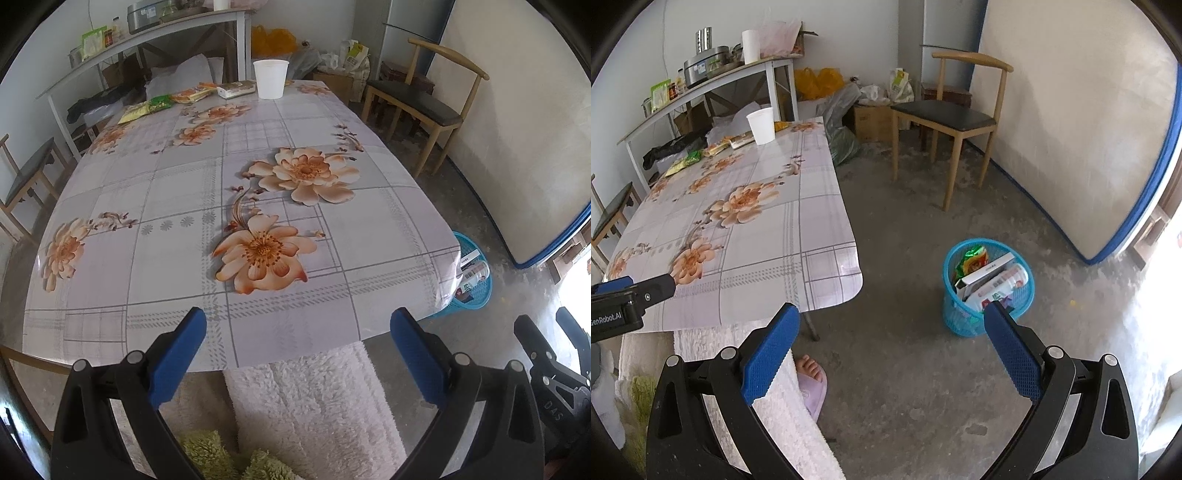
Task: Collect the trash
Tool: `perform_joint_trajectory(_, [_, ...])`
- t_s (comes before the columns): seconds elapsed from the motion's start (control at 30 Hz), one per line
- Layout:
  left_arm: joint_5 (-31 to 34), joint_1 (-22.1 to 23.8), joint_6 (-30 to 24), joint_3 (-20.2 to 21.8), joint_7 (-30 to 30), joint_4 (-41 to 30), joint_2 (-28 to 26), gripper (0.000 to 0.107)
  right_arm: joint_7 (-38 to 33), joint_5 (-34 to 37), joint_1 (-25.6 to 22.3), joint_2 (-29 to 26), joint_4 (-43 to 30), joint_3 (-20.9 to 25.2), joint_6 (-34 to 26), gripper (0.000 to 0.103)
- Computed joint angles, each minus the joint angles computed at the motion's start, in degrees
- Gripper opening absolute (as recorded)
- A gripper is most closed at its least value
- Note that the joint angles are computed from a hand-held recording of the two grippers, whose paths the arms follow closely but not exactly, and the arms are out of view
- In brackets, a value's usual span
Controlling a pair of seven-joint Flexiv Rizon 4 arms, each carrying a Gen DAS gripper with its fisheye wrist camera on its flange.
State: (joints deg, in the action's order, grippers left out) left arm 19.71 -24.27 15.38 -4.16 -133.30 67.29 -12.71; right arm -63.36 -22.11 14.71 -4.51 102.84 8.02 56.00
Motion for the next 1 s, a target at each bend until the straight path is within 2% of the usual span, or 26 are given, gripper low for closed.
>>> perform_joint_trajectory(0.3, [3.46,-0.43,-1.69,0.08,0.63,0.55,1.76,0.098,0.97,-0.37,-0.58,1.18,1.0,-0.11,0.69,0.096])
perform_joint_trajectory(0.6, [5.91,0.38,-3.33,-0.77,-1.63,2.62,4.75,0.098,0.75,0.1,-0.61,1.69,1.74,0.27,2.08,0.096])
perform_joint_trajectory(1.0, [6.97,1.43,-3.44,-1.73,-2.98,3.51,6.05,0.098,1.51,-1.15,-0.36,1.7,1.75,0.29,2.43,0.096])
